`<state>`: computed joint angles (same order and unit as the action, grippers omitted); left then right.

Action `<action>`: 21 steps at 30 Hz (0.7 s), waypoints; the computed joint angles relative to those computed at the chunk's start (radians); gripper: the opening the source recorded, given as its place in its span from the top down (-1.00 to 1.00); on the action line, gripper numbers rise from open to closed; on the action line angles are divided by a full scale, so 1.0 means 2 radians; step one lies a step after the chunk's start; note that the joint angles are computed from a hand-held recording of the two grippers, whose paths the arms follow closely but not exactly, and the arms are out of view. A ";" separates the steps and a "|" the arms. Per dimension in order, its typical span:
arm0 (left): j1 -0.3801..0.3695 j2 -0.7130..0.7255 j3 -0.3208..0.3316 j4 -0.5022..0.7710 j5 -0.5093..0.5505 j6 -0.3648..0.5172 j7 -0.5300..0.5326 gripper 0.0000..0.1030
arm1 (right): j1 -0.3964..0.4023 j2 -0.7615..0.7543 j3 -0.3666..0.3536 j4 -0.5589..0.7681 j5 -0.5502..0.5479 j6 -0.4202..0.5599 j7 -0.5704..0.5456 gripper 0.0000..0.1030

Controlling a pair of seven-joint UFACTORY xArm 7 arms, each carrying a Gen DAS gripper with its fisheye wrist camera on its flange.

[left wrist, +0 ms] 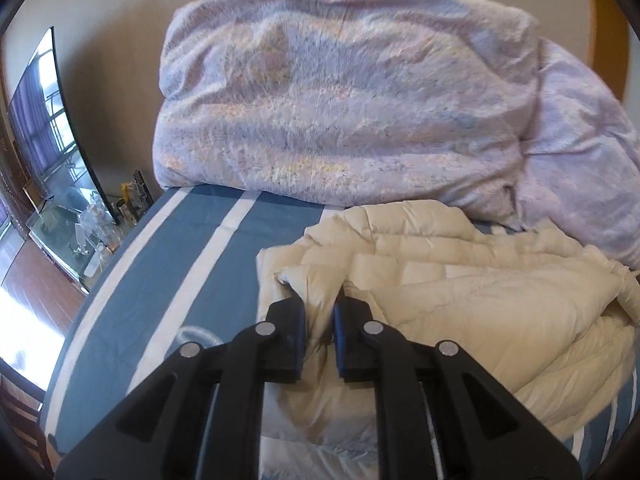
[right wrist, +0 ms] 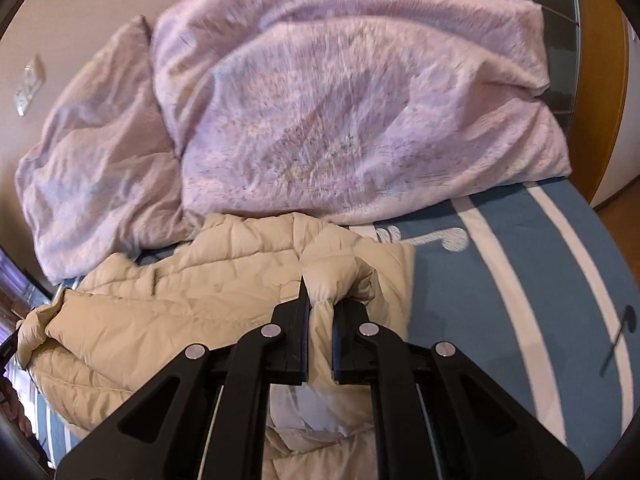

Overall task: Fold large clothes
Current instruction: 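Grasp the jacket hem with the left gripper while the right gripper grasps the hem, then lift the hem and fold it toward the collar with both grippers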

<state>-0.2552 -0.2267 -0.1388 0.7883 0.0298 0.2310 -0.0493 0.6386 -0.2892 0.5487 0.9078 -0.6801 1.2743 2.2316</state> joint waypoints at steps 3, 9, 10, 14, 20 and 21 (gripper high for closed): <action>0.018 0.054 -0.019 0.037 0.040 -0.006 -0.047 0.75 | -0.013 0.000 -0.019 -0.022 -0.009 -0.040 0.003 0.84; 0.008 0.126 -0.008 0.084 0.088 -0.028 -0.109 0.62 | -0.034 -0.002 -0.027 -0.048 -0.034 -0.083 0.030 0.65; 0.004 0.133 -0.004 0.089 0.090 -0.030 -0.116 0.51 | -0.037 -0.006 -0.027 -0.053 -0.039 -0.089 0.035 0.48; 0.009 0.148 -0.015 0.105 -0.003 -0.033 -0.056 0.05 | -0.047 -0.044 -0.017 -0.079 -0.068 -0.115 0.080 -0.22; 0.000 0.107 0.007 0.087 0.002 -0.051 -0.063 -0.40 | -0.060 -0.056 0.043 -0.033 -0.089 -0.026 0.067 -0.55; 0.000 0.098 0.009 0.084 -0.016 -0.048 -0.048 -0.42 | -0.057 -0.054 0.050 -0.023 -0.089 -0.012 0.061 -0.55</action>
